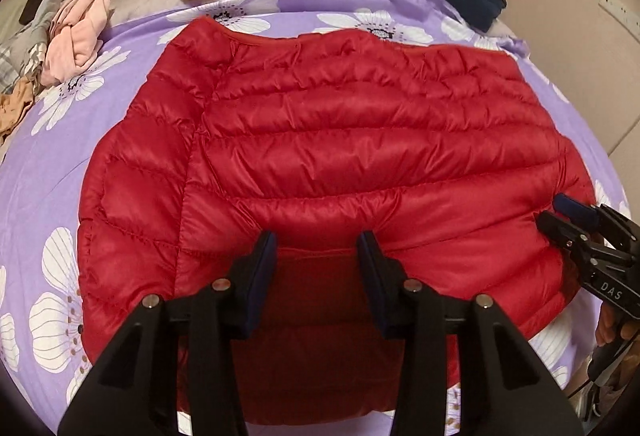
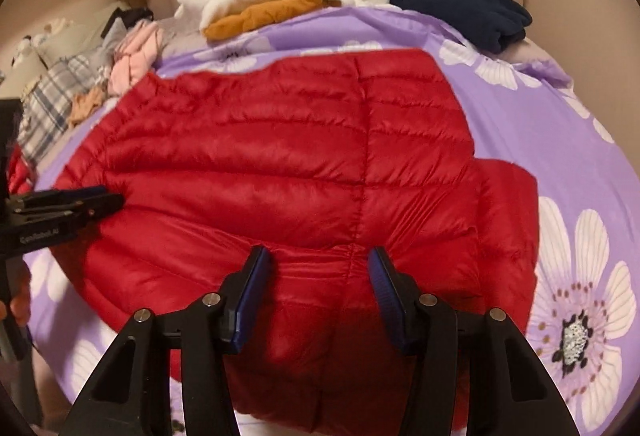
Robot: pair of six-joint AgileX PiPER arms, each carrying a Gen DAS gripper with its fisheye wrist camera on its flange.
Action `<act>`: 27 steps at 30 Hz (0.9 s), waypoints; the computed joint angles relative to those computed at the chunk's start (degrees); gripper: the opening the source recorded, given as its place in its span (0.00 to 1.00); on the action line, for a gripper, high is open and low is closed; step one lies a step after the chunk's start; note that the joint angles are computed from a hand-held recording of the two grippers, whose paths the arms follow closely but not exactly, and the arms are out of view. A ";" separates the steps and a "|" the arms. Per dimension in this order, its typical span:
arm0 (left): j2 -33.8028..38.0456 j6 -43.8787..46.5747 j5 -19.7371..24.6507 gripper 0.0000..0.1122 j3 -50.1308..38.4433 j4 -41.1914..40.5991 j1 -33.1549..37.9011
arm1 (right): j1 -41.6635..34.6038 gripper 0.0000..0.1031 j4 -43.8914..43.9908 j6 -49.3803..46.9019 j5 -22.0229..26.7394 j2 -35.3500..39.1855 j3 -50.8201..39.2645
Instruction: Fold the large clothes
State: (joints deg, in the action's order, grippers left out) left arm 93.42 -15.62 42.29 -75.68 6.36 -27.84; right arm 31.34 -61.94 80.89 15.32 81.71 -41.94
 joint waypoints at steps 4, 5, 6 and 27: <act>0.05 1.30 0.12 0.38 -0.12 -1.86 0.77 | 0.66 0.52 -2.28 3.15 0.25 0.13 0.37; -0.23 1.72 0.77 0.38 -0.33 -2.82 1.16 | 0.36 0.52 1.12 -0.04 0.22 -0.45 0.25; -0.70 1.97 1.43 0.38 -0.46 -3.86 1.56 | 0.68 0.52 3.58 -2.10 0.79 -1.17 0.26; -16.26 28.19 12.09 0.60 17.22 -55.26 39.90 | 7.94 0.52 -6.27 6.59 -1.78 -1.72 -6.51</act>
